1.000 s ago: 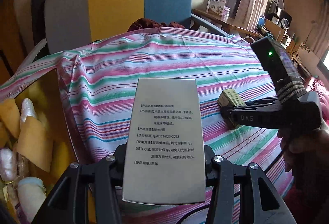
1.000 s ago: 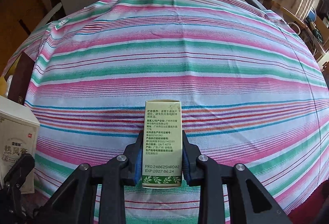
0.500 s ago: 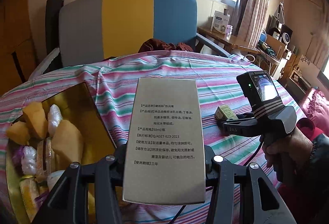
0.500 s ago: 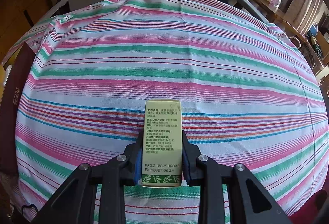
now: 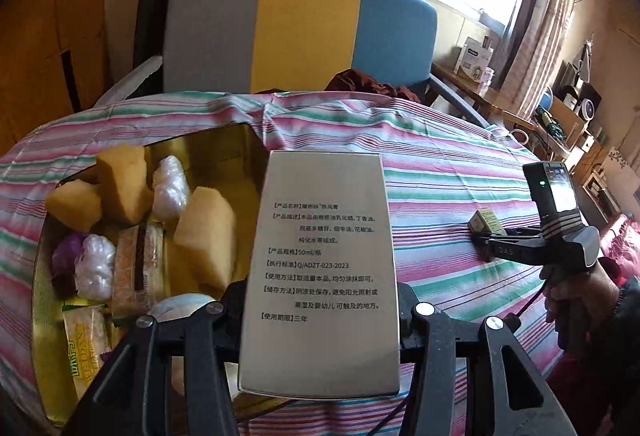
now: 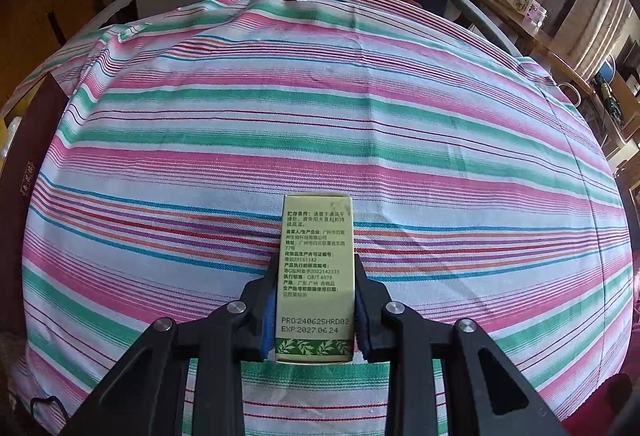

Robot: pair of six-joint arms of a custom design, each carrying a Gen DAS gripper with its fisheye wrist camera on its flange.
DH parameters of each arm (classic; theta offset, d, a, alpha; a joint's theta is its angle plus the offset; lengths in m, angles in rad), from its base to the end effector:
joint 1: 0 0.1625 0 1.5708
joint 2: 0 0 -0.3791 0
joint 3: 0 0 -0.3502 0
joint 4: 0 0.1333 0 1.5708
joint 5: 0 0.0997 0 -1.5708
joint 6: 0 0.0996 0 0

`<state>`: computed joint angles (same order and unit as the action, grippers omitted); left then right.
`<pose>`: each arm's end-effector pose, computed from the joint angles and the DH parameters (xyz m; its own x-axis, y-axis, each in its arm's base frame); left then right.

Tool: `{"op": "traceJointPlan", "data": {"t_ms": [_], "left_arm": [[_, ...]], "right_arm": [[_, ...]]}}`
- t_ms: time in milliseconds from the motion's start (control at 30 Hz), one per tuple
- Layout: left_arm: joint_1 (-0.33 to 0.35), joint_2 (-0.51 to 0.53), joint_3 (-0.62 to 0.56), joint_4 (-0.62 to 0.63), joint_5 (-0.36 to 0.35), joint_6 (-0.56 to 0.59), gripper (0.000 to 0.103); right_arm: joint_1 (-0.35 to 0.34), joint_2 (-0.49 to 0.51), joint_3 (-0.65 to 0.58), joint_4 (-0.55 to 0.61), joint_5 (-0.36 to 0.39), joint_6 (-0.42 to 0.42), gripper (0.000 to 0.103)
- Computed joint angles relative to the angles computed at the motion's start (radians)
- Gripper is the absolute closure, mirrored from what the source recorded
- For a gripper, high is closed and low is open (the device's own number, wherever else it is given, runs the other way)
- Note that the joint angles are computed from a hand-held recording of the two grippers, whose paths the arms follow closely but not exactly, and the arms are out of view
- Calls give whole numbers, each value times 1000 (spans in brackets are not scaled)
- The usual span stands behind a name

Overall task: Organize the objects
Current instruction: 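Carry the white box toward the tray with the left gripper, then lower the white box into the tray and open the left gripper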

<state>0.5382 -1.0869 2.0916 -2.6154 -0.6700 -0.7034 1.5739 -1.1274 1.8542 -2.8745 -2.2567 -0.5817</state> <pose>-0.2920 -0.4205 0.1447 -0.8182 0.0631 -0.5715 0.4311 0.7251 -0.5370 0.0719 -0.5497 0.2620 -0.6460 -0.1739 0.7432 -0.4279 0.8888 -0.1640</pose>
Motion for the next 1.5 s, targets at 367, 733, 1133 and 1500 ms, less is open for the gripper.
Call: {"op": "traceJointPlan", "data": {"t_ms": [367, 733, 1133, 1500], "left_arm": [[14, -58, 44, 66, 58, -71, 53], [125, -86, 44, -174, -242, 12, 53], [156, -112, 36, -149, -291, -80, 53], [140, 23, -28, -26, -159, -58, 47]], "right_arm": [[8, 14, 0, -30, -21, -27, 73], [12, 16, 0, -31, -30, -35, 73], [15, 19, -5, -27, -36, -54, 73], [16, 20, -4, -29, -37, -60, 73]]}}
